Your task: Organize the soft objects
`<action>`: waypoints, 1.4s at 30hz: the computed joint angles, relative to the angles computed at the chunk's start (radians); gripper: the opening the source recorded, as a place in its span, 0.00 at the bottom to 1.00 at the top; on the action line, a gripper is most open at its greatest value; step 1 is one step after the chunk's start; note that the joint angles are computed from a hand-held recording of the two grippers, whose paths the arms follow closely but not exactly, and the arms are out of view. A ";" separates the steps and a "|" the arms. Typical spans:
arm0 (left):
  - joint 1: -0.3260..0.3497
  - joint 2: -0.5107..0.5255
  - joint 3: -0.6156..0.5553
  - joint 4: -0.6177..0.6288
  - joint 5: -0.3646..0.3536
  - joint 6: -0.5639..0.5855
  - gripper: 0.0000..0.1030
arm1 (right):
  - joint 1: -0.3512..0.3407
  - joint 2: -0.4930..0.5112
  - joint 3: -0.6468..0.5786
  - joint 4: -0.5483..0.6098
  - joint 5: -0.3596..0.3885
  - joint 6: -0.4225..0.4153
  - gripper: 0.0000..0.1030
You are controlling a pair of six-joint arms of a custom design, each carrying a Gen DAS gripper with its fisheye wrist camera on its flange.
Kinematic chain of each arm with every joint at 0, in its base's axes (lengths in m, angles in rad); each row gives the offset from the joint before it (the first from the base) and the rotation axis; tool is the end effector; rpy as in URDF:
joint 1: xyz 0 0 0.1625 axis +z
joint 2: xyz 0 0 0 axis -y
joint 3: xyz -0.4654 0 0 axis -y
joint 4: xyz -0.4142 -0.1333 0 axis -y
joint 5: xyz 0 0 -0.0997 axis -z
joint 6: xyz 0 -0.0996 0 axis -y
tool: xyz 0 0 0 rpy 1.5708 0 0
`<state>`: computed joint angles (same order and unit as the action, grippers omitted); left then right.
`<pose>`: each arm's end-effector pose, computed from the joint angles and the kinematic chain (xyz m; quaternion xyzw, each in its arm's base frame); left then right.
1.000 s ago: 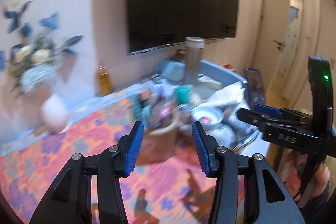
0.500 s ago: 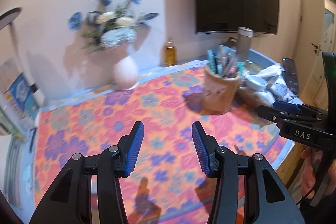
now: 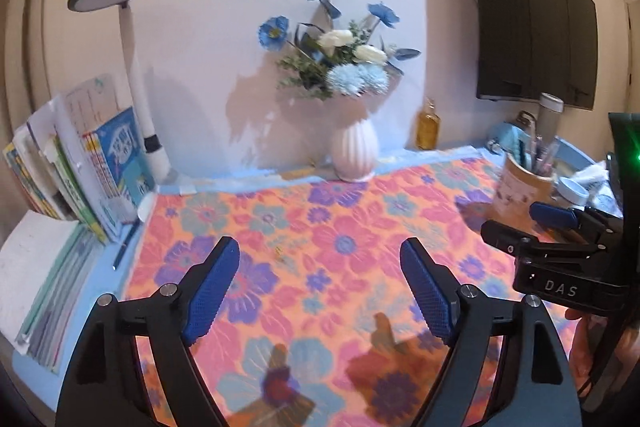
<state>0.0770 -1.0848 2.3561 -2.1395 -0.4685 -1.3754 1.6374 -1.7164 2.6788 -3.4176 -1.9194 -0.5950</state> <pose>-0.3684 -0.2512 0.0795 0.2272 0.7878 -0.4473 0.3572 0.1193 -0.2975 0.3009 0.2189 -0.8660 0.3659 0.2614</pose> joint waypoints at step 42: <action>0.322 0.262 -0.009 -0.522 0.121 0.251 0.99 | -0.077 0.566 -0.091 -0.609 -0.039 -0.214 0.96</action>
